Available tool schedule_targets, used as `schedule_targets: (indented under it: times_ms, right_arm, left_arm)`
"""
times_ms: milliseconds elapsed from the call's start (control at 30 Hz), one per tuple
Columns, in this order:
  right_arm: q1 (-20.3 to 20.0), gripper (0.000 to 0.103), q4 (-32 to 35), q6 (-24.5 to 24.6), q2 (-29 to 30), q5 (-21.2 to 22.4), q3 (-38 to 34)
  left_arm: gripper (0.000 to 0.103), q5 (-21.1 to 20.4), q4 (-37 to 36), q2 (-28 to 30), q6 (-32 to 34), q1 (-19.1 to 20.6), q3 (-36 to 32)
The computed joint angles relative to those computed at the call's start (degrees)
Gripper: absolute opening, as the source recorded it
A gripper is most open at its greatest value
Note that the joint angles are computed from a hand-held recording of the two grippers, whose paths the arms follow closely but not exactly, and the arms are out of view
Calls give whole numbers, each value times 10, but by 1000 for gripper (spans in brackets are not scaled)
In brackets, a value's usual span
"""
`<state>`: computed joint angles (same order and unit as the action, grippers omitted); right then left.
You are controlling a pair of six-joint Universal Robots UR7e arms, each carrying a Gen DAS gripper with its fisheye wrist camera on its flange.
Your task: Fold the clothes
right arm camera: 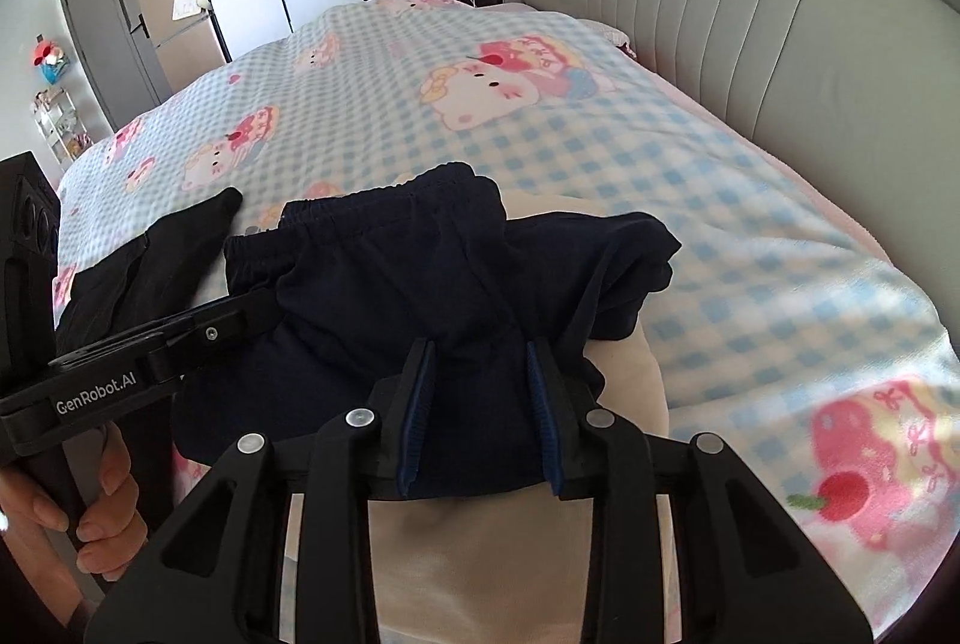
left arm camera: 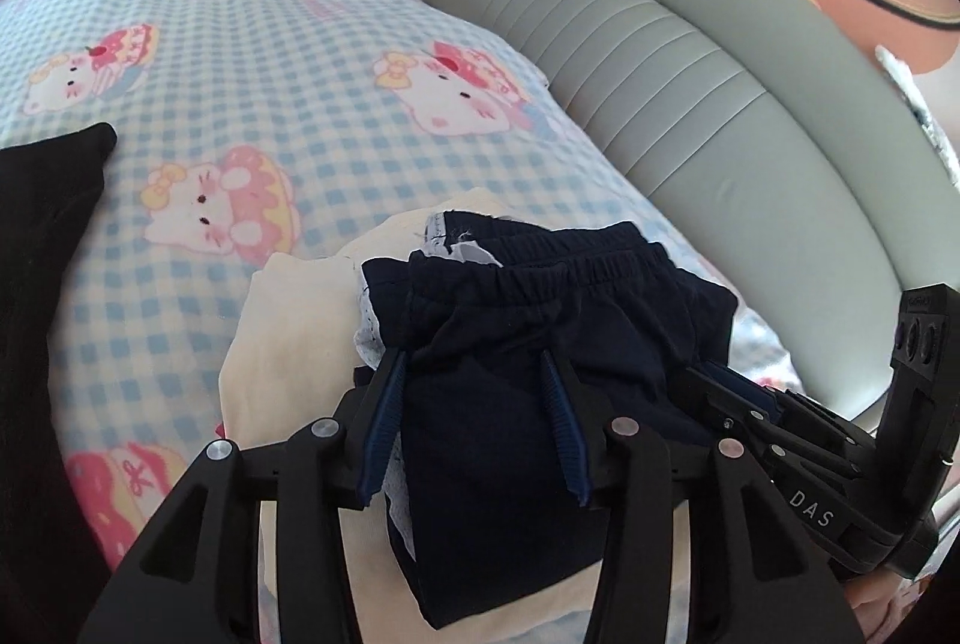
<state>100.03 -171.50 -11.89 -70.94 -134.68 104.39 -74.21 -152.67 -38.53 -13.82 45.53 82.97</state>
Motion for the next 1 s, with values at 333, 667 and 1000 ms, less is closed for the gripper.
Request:
schedule_targets:
  times_ms: [333,667,1000]
  right_arm:
    - [108,61,-10,48,46,54,8]
    - [160,59,-2,113,198,123,68]
    - [161,58,-59,230,203,19,142]
  left_arm:
    - [61,128,38,-230,6,14,197]
    - [61,221,111,-556,-112,61,457]
    - [71,267,85,-556,-6,68,495]
